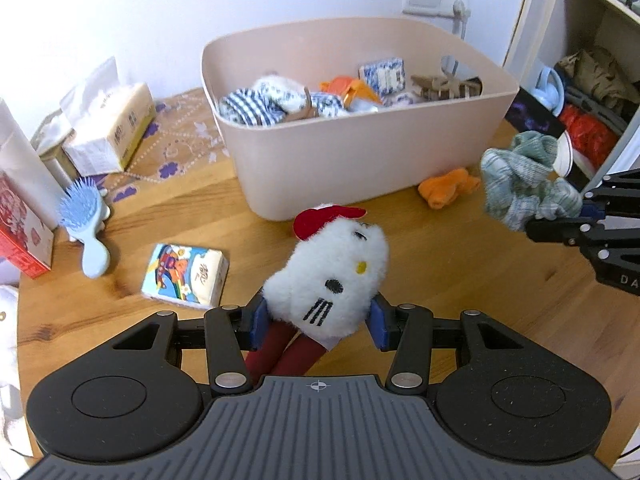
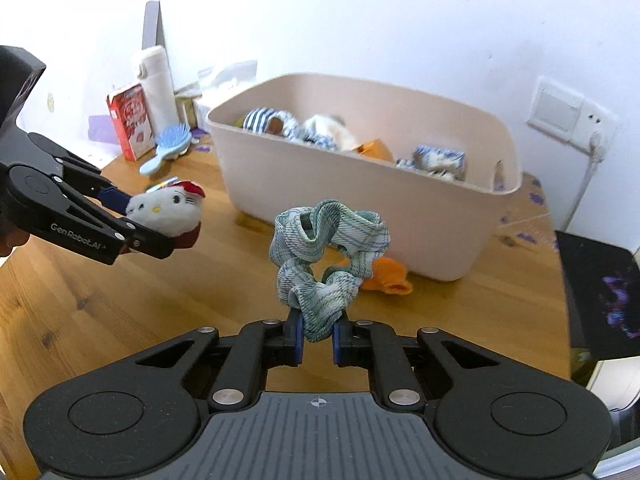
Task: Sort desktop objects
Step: 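Carry the plush and scrunchie over the basket and open both tools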
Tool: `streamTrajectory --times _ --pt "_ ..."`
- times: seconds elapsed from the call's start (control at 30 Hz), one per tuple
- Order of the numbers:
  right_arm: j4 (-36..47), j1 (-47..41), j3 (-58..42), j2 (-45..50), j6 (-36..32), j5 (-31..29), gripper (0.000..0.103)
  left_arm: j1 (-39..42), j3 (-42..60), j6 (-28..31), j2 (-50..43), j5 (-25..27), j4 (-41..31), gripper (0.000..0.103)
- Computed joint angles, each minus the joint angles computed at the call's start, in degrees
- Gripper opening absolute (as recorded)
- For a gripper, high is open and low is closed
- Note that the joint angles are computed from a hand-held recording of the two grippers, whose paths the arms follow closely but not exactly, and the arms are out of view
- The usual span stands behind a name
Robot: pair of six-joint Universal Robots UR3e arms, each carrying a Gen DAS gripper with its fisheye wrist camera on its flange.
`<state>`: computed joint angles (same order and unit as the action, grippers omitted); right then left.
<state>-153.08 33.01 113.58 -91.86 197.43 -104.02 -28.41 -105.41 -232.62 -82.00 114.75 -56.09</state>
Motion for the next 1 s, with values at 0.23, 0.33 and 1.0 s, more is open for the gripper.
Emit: streamTrajectory --times 0.23,0.33,1.0 --pt "1.62 -0.22 1.30 -5.89 -0.29 -3.77 0.013 -0.25 4.46 0.95 1.00 2.86 -3.55 0.049" --pt "2.24 -0.42 1.31 -7.95 -0.30 -5.24 0.013 0.29 6.96 2.04 1.47 4.55 -5.47 0.049" --pt "0.46 -7.66 -2.49 -10.66 -9.25 -7.08 0.013 8.58 19.44 11.83 -1.34 8.85 -5.26 0.049"
